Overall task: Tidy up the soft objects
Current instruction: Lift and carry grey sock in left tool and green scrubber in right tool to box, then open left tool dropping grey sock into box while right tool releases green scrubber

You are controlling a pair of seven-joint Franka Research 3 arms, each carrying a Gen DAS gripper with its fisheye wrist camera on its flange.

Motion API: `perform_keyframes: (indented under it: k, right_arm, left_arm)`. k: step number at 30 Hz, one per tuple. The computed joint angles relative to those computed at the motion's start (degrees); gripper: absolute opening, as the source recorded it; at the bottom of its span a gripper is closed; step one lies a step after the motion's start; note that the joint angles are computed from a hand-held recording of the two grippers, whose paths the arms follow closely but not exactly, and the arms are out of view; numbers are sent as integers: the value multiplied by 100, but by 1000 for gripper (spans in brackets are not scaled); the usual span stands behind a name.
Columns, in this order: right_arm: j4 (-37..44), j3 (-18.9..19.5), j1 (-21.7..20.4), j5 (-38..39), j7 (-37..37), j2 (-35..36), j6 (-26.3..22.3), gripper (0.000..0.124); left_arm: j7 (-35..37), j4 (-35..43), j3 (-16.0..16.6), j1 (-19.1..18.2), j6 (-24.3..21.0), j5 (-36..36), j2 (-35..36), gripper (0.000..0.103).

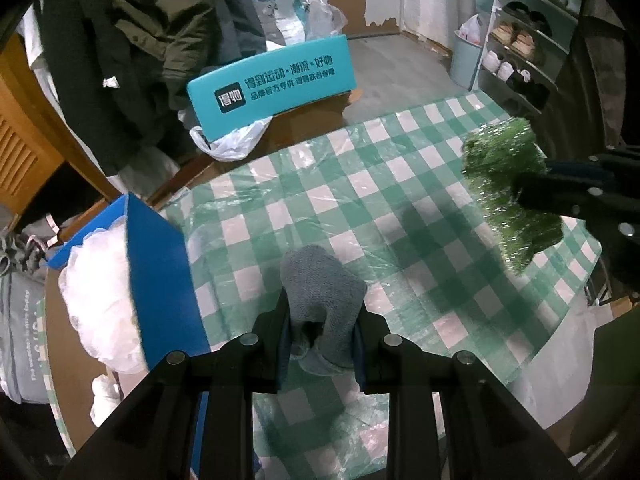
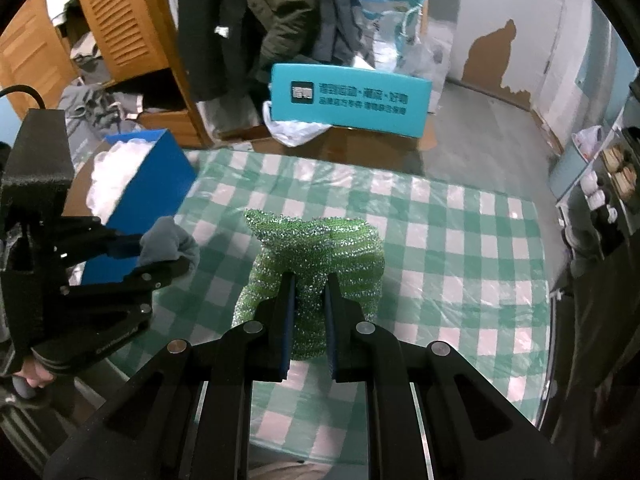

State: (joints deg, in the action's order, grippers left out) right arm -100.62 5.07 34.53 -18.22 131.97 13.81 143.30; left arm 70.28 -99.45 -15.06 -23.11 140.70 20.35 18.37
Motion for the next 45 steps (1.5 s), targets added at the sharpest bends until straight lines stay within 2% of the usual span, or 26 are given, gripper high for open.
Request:
perform_keyframes:
  k: [7,21,36,45]
  right_arm:
    - [341,25,62,147,-181,201,-5,11]
    - [1237,-28,338,334,-561,719,-149,11]
    - [3047,-88,741,820,-1360,1848,-661,11]
    - [4510,-174,1006,1100,-1741,2733,-1247,11]
  left_arm:
    - [96,-400,-25,156,269,-144,-396,25]
    - [52,-977,50,393,478,-157,-959,25]
    - [-94,-1800,172,773,734,-286,-1637,25]
    - [-92,-2186,279,995,877,-421,-1957,25]
